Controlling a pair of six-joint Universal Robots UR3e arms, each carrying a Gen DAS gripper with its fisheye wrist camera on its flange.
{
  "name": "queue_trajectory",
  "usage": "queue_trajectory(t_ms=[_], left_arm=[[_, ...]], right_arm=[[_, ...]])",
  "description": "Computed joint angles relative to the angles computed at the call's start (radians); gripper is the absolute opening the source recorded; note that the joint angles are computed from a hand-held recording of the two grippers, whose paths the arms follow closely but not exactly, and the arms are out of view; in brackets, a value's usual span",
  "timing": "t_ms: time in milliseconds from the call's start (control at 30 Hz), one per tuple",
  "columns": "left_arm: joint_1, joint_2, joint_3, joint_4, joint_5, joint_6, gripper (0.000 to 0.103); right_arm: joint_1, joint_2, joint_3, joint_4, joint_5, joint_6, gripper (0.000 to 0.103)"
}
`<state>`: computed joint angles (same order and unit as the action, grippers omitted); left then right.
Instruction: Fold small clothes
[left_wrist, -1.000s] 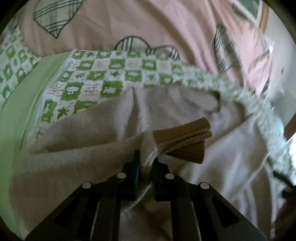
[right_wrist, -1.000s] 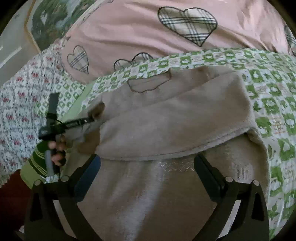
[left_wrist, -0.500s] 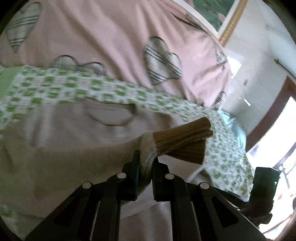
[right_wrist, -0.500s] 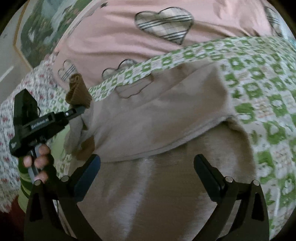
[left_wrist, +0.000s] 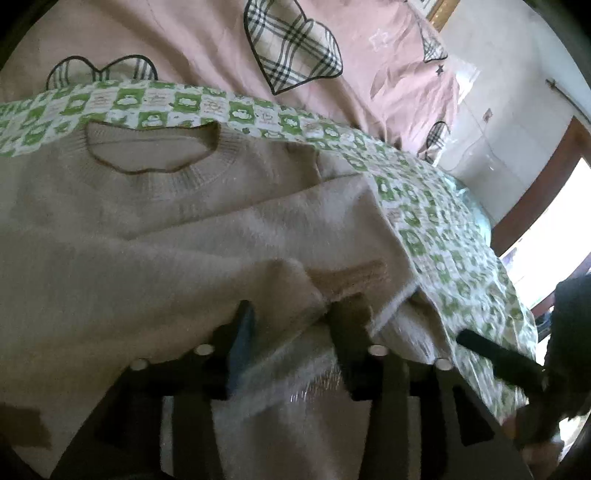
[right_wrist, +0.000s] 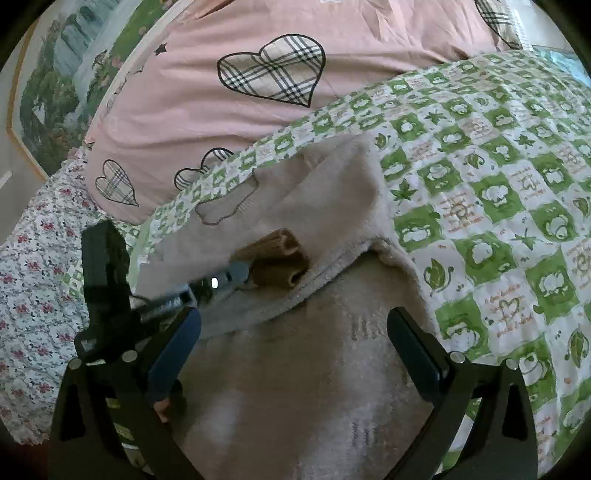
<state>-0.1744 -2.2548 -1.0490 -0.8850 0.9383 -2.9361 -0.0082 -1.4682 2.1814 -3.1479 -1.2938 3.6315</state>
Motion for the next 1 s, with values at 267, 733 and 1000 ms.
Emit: queue_trajectory(t_ms=[267, 733, 1000], left_arm=[[0.225, 0.353, -0.479, 0.127, 0.037, 0.059, 0.059], [0.513, 0.293, -0.5, 0.159, 0.119, 0.04, 0.058], [0.416, 0.166, -0.308, 0.159, 0.224, -0.02, 0.056]], right_arm=[[0.013, 0.106, -0.139, 0.072, 0.085, -0.003, 0.061], [-0.003, 0.429, -0.49, 0.23, 0.267, 0.107, 0.056], [-0.012, 0.472, -0.511, 0.004, 0.228, 0.218, 0.008]])
